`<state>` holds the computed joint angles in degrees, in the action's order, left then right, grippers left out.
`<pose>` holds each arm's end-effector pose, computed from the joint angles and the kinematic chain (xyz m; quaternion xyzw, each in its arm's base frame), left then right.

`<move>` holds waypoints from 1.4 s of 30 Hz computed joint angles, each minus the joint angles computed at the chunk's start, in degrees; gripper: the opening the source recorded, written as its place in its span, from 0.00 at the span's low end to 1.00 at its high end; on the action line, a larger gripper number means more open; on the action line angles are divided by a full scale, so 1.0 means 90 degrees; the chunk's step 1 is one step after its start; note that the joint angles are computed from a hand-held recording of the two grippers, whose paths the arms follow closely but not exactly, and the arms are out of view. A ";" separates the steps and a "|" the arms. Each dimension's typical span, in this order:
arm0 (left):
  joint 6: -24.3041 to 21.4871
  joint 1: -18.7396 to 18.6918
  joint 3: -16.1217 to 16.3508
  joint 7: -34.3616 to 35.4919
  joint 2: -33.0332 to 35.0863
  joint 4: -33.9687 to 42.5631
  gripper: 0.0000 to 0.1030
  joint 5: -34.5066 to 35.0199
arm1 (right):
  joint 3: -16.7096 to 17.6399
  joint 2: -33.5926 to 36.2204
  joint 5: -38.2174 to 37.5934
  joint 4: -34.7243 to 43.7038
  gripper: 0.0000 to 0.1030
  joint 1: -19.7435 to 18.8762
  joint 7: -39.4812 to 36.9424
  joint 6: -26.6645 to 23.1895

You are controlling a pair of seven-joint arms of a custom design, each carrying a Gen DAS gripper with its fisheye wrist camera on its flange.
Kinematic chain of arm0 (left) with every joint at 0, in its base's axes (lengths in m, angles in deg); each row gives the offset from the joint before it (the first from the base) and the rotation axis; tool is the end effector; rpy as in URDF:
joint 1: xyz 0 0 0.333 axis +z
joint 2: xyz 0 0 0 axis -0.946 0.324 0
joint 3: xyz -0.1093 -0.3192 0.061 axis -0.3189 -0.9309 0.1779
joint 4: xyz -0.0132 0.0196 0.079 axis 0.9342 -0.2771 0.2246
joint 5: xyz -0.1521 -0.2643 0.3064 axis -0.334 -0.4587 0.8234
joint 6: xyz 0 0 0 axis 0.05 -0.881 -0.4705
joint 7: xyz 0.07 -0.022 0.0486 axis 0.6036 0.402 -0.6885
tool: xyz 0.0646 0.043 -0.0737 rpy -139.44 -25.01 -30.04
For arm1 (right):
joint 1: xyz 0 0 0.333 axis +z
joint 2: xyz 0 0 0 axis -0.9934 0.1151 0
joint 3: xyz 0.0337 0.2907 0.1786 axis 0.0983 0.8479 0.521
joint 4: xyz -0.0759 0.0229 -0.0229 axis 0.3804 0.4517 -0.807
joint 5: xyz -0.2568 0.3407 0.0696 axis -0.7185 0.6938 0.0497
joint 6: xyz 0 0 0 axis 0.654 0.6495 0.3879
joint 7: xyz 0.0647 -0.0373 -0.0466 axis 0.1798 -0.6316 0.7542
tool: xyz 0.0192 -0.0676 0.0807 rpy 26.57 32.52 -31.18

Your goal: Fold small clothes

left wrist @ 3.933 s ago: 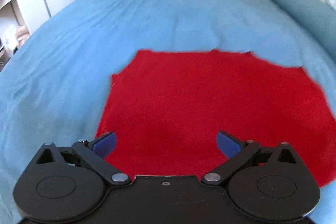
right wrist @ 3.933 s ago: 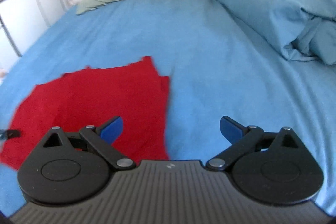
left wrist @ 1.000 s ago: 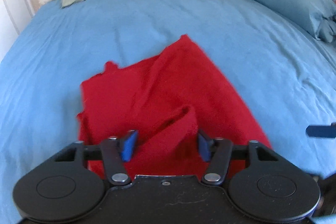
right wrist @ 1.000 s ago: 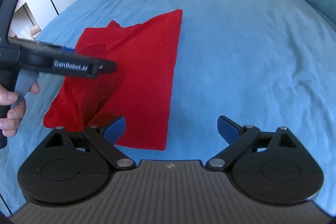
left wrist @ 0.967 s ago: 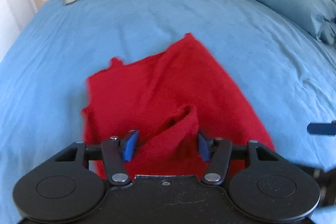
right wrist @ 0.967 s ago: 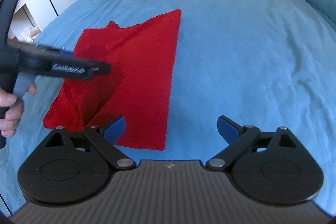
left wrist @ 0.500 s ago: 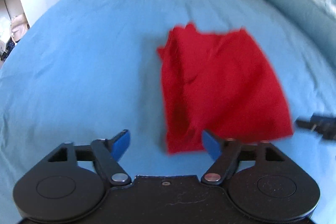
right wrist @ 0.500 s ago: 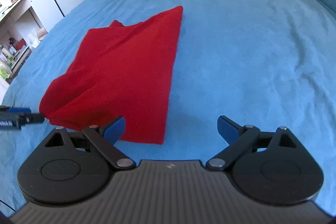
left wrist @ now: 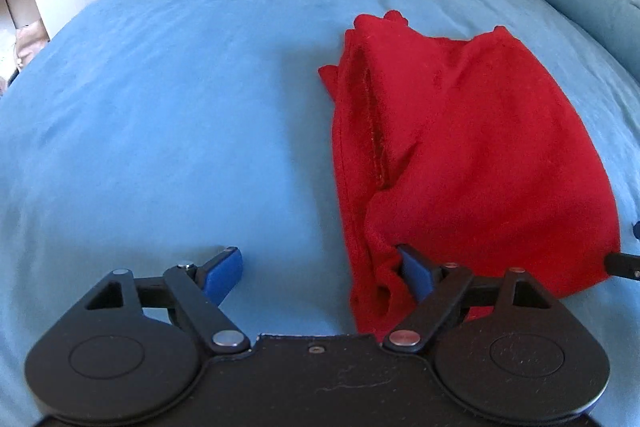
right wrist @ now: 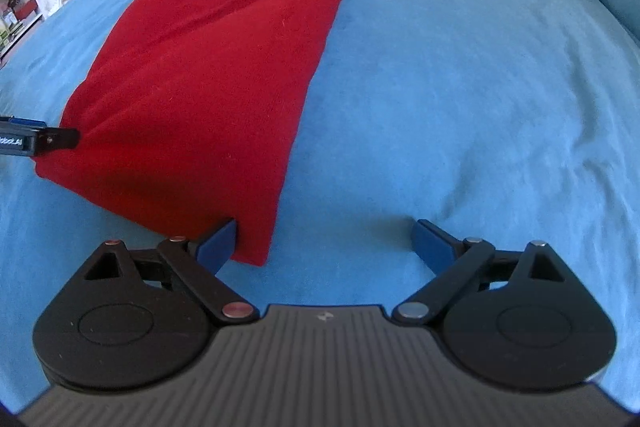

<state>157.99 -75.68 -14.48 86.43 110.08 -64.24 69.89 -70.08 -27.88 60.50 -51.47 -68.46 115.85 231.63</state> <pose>0.7016 -0.0576 0.2649 -0.6360 0.7141 -0.2228 0.1895 0.6838 0.2147 0.2774 -0.7121 0.6359 -0.1707 0.2439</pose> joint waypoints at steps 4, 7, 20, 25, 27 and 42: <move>0.0165 0.0787 -0.0932 0.0440 -0.0326 -0.0085 0.83 -0.0583 | 0.0824 -0.0181 0.0545 0.0089 1.00 -0.0771 -0.0685 -0.0195; -0.0253 0.0856 -0.1075 0.0623 -0.0122 0.0518 0.85 -0.0592 | 0.1650 -0.0149 0.1250 0.0306 1.00 -0.1501 -0.1333 -0.0240; -0.2002 0.1192 -0.1576 0.1157 0.1682 0.3006 0.64 -0.1633 | 0.2255 0.1965 0.3251 0.3126 0.95 -0.1703 -0.2333 -0.1218; -0.2083 0.1017 -0.1469 0.1255 0.1518 0.2924 0.28 -0.1721 | 0.2146 0.1865 0.3348 0.3112 0.48 -0.1554 -0.2683 -0.1223; -0.2036 0.0859 -0.1308 0.1102 0.1376 0.2820 0.25 -0.1638 | 0.2028 0.1772 0.3329 0.3094 0.40 -0.1456 -0.2683 -0.1224; -0.1124 0.0785 -0.2070 0.2339 -0.1057 0.0004 0.24 -0.3187 | 0.3664 -0.0989 0.5482 -0.0059 0.38 -0.3561 -0.5305 -0.0918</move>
<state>147.88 -68.61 -33.11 107.49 100.57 -64.20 41.20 -37.10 -36.78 109.83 -52.00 -100.50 68.11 223.37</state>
